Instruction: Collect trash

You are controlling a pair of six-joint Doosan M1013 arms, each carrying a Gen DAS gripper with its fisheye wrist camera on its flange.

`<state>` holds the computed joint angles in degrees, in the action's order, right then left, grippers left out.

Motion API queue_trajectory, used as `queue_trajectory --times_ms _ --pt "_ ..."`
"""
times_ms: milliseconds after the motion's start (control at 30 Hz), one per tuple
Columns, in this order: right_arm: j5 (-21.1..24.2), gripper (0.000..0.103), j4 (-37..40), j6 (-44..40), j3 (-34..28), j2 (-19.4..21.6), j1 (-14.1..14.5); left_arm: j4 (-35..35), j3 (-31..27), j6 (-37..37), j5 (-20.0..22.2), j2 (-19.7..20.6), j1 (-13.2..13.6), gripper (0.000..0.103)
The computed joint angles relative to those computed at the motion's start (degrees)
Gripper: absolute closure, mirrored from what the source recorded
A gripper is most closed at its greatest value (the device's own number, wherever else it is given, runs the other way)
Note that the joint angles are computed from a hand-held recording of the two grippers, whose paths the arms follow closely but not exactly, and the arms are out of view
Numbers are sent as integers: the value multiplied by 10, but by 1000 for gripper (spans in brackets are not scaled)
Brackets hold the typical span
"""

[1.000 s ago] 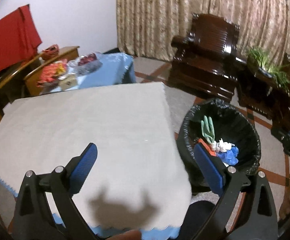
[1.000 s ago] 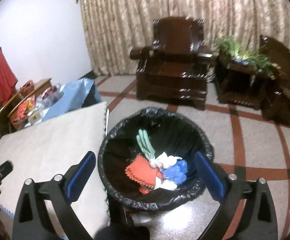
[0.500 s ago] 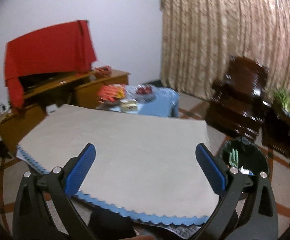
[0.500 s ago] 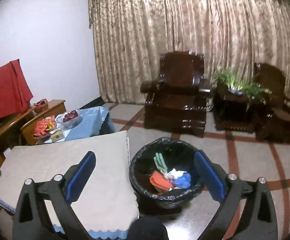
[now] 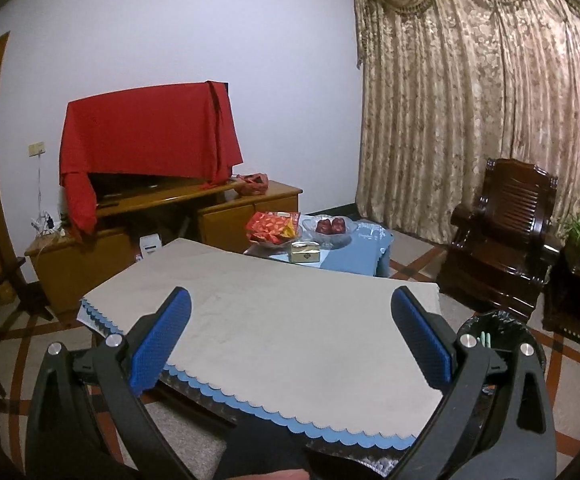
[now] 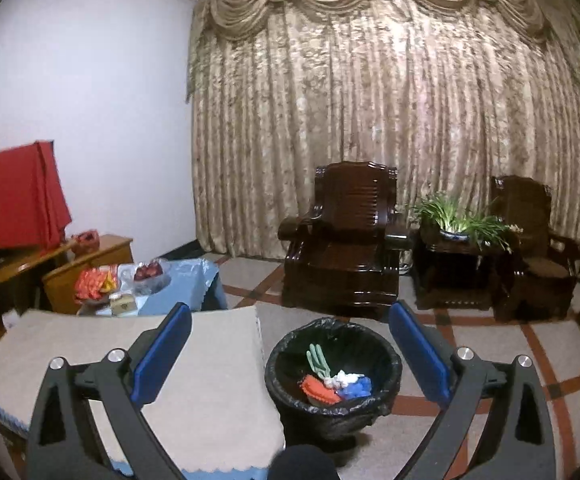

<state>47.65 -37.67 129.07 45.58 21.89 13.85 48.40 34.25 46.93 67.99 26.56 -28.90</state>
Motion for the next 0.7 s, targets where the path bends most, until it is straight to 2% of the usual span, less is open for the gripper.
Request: queue_trajectory --times_ms 133,467,700 --pt "4 6 27 -30 6 -4 4 -3 9 -7 -3 -7 -2 6" --pt "-6 6 3 -4 22 -13 4 11 31 -22 -22 -20 -7 6" --pt "0 6 12 -12 19 -9 2 5 22 -16 -15 -13 -7 6"
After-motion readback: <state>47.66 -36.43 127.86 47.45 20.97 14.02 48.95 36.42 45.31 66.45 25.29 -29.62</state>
